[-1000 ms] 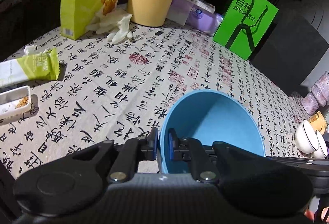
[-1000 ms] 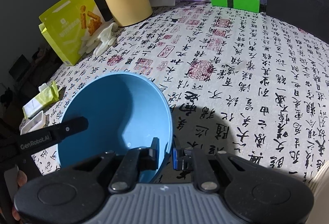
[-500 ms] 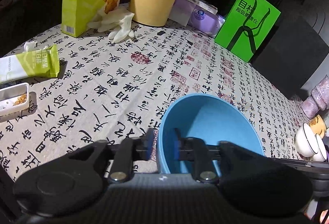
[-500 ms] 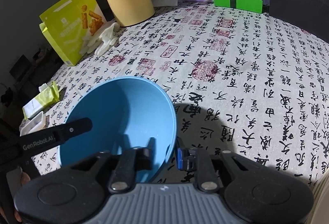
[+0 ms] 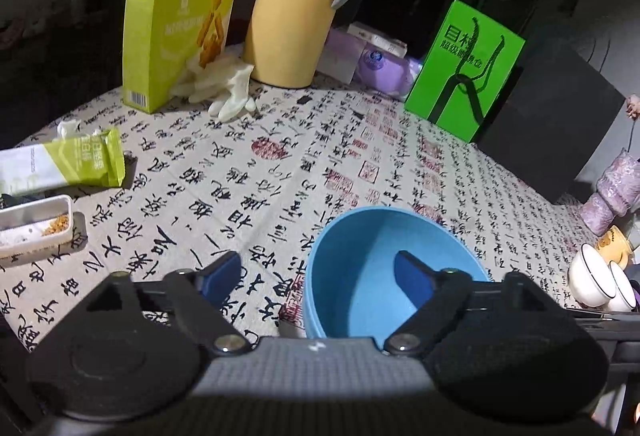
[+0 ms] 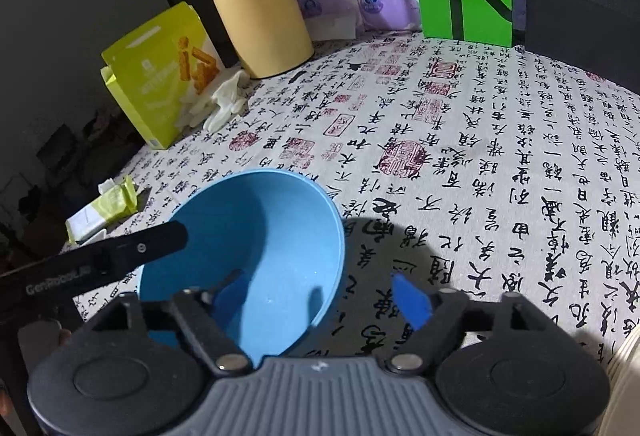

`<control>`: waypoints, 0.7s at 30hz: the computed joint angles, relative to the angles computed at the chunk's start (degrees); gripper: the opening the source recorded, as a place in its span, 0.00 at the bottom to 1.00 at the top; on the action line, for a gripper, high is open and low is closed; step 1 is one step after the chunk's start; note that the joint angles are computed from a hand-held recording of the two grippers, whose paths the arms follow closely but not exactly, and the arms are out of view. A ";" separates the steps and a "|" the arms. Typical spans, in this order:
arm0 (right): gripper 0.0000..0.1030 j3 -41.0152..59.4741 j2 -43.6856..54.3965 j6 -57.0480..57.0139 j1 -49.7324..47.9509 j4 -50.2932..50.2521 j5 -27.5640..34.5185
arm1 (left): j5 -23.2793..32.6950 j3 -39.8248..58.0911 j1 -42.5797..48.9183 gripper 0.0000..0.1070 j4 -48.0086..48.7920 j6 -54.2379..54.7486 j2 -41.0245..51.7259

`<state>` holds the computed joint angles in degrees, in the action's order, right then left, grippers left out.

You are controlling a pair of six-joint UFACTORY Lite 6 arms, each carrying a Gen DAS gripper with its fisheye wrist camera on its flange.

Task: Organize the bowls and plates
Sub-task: 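Open both grippers to release the light-blue bowl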

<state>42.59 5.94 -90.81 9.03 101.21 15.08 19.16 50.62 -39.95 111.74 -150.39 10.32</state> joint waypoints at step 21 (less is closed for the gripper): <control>1.00 -25.68 -23.49 -33.00 -8.64 27.97 12.31 | 19.64 -16.73 -9.05 0.96 17.01 -20.55 -10.09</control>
<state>16.91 -17.55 -123.81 0.40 129.18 27.39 38.80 33.89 -49.00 128.75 -170.94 0.24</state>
